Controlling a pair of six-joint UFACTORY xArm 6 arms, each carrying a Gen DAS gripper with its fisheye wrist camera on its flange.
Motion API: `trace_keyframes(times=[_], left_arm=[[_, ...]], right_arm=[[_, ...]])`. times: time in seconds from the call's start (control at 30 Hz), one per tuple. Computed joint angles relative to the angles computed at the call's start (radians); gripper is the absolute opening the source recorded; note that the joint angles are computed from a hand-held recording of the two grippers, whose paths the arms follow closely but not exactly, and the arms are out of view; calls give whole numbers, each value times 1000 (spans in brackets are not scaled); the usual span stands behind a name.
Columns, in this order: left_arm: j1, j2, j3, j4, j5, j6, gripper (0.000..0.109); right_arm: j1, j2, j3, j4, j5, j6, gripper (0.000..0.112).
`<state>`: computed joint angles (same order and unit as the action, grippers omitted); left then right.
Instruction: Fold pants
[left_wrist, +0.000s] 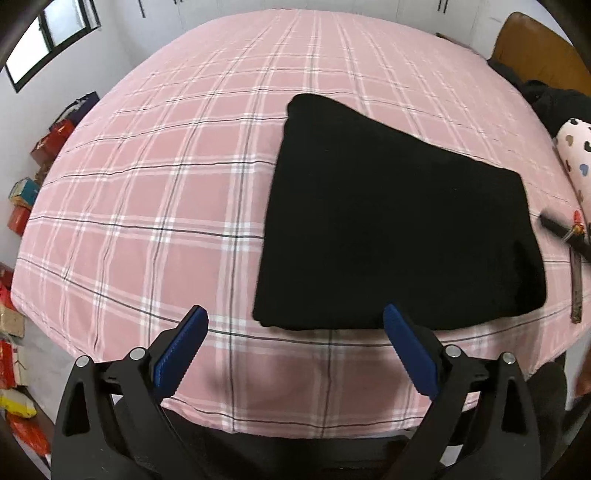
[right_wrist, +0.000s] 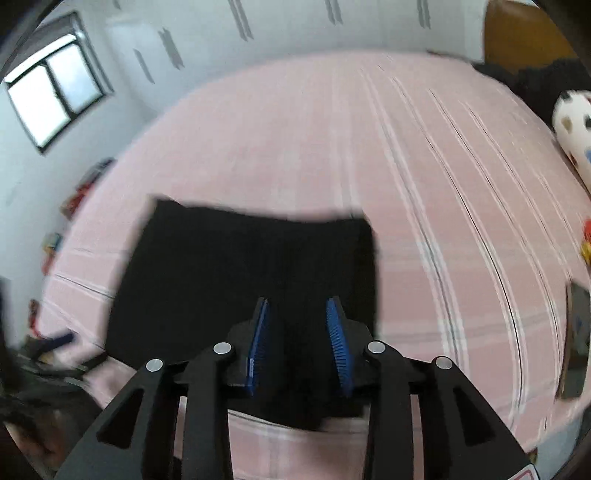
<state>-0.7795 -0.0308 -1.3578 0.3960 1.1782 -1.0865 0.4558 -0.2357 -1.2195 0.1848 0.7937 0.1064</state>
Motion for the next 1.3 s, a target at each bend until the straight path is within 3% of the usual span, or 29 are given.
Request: trace_keyframes(times=[0.1, 0.2, 0.3, 0.4, 0.47, 0.53, 0.6, 0.7, 0.77, 0.83, 0.93, 1.03, 1.13, 1.2, 1.3], left_arm=[[13, -18, 25, -10, -9, -14, 94], [27, -48, 62, -31, -30, -26, 94], [37, -71, 94, -42, -33, -22, 94], [48, -93, 125, -57, -47, -17, 94], [59, -99, 139, -69, -57, -8, 94], [66, -104, 148, -77, -65, -3, 94], [74, -124, 171, -86, -90, -2, 94], [87, -130, 188, -95, -120, -2, 94], [87, -122, 183, -99, -129, -3, 94], [84, -107, 168, -99, -130, 0, 94], [77, -78, 128, -99, -105, 18, 94], [69, -60, 99, -86, -85, 21, 94], [67, -39, 79, -89, -89, 16, 94], [60, -15, 48, -83, -72, 24, 94], [38, 18, -6, -61, -39, 35, 94]], right_arm=[[54, 145, -190, 156, 78, -144, 19], [94, 304, -348, 244, 135, -194, 3], [123, 516, -552, 212, 204, -153, 1], [172, 747, -814, 52, 334, -57, 0], [190, 796, -882, 6, 357, -66, 0], [186, 733, -835, 33, 304, -97, 0], [162, 617, -685, 42, 213, -104, 0], [123, 523, -559, 29, 179, -80, 5], [104, 555, -574, 42, 208, -81, 4], [107, 660, -681, -34, 275, -61, 0], [80, 702, -740, -51, 275, 18, 0], [69, 577, -596, 15, 165, -12, 0], [70, 478, -424, -35, 115, -11, 0], [54, 430, -306, 22, 62, -50, 0], [35, 316, -223, -12, 29, 3, 0]])
